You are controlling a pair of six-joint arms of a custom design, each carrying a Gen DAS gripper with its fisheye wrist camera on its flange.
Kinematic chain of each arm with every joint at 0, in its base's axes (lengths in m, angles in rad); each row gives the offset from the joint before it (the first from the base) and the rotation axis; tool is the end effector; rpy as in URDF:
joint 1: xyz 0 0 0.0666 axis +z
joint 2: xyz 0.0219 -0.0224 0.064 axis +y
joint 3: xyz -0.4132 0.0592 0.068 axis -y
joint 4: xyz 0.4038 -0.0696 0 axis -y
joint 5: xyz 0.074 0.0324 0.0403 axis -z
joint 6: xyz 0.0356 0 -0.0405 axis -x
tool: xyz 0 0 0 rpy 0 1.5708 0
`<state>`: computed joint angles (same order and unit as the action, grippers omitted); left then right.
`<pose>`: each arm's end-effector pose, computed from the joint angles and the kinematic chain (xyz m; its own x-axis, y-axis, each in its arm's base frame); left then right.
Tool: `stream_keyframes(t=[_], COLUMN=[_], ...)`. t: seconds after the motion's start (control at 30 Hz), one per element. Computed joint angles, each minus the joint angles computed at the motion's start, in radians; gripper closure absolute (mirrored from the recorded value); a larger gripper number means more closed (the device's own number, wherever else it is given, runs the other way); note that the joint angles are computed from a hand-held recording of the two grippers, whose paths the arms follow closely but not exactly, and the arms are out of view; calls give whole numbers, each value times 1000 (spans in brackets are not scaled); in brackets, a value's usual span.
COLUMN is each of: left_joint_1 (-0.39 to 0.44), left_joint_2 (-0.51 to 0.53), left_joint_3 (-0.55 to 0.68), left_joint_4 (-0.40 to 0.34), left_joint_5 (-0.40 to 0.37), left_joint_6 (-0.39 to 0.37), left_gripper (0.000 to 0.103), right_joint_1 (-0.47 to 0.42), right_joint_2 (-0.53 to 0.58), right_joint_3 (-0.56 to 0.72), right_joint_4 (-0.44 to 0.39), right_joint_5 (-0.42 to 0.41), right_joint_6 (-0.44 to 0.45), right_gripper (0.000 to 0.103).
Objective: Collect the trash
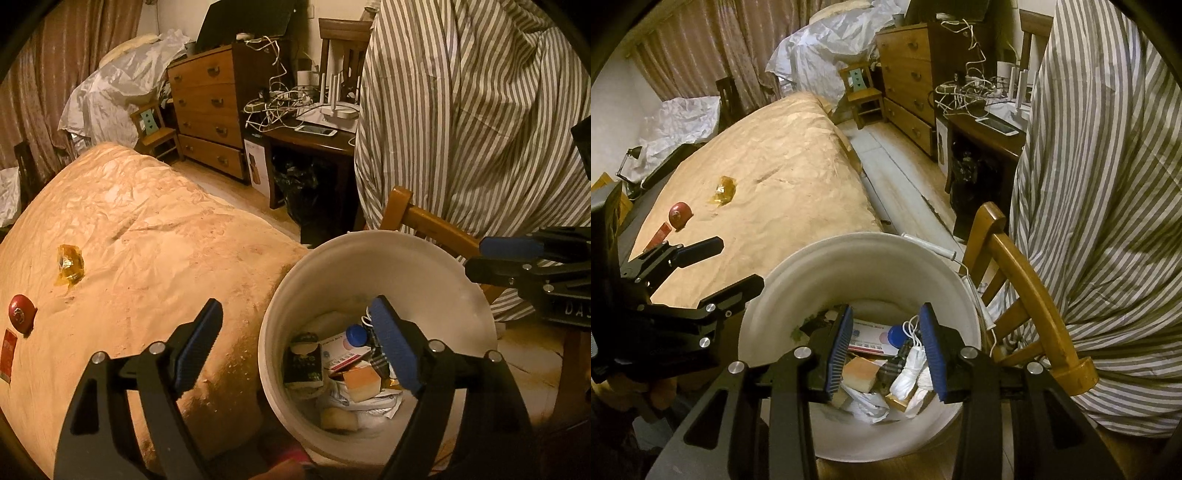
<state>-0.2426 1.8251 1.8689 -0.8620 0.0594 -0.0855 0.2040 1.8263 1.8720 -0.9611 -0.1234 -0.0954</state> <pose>0.6496 -0.1633 0.4510 -0.6821 0.2566 -0.6847 0.3387 0.9408 0.0152 0.6474 0.1380 0.4448 -0.7990 -0.0688 -0.5974 -0.1993 0.9676 0.1552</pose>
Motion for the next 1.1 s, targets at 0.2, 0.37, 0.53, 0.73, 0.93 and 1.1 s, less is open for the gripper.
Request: stream_keyframes(t=[0.2, 0.37, 0.53, 0.73, 0.93, 1.1], left_joint_1=[16, 39, 69, 91, 95, 86], left_joint_2=[-59, -157, -276, -417, -528, -596], left_joint_3=[-74, -197, -346, -501, -588, -650], left_joint_4=[57, 147, 241, 329, 347, 365], left_joint_5=[14, 4, 28, 67, 109, 128], left_joint_6=[-16, -18, -32, -38, -40, -50], left_gripper=[6, 6, 6, 6, 6, 6], right_joint_1=[13, 45, 116, 218, 270, 277], right_joint_2=[-114, -274, -471, -640, -740, -762], right_joint_3=[-140, -322, -540, -717, -788, -805], right_joint_4=[127, 282, 429, 489, 458, 436], right_joint_5=[30, 108, 240, 412, 467, 452], right_joint_6=[-39, -56, -78, -94, -144, -167], right_gripper=[40, 25, 11, 5, 5, 5])
